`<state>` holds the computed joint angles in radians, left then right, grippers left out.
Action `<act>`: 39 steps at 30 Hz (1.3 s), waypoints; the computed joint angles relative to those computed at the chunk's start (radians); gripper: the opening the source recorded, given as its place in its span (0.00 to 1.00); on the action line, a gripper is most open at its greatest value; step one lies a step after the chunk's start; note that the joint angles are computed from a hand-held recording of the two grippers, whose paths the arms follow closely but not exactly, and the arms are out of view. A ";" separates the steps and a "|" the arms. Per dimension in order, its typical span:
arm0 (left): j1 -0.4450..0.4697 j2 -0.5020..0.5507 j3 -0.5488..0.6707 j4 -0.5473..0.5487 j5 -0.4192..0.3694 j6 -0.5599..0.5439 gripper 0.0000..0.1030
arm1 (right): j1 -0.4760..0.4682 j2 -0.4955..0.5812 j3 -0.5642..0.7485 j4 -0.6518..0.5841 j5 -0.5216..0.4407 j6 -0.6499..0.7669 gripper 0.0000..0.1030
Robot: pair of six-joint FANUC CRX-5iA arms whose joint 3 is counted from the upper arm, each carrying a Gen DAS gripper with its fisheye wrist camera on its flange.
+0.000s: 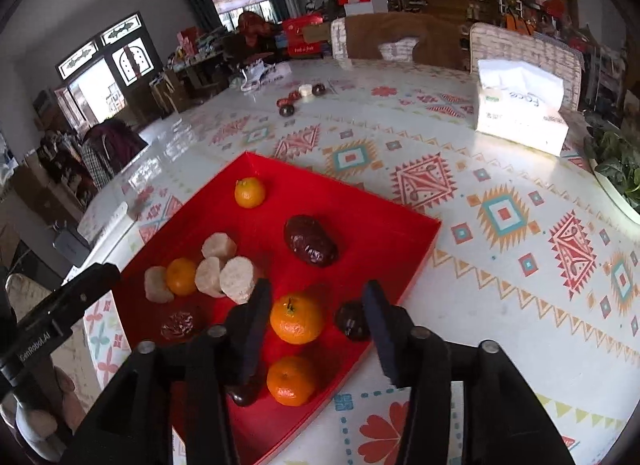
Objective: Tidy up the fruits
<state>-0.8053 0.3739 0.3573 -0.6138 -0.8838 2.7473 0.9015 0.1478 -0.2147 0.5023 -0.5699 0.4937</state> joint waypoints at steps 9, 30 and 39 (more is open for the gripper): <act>-0.170 0.065 0.168 -0.296 -0.278 0.128 0.80 | 0.016 -0.120 -0.156 0.196 0.031 -0.184 0.56; -0.372 0.274 0.512 -0.488 -0.659 0.124 1.00 | 0.175 -0.326 -0.428 0.487 -0.056 -0.378 0.76; -0.372 0.339 0.614 -0.445 -0.681 0.043 1.00 | 0.198 -0.362 -0.467 0.515 -0.080 -0.390 0.82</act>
<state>-1.1775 0.7129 0.9711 -1.0588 -1.5648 2.7904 1.0996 -0.2139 -0.6814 1.0174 -0.6501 0.1036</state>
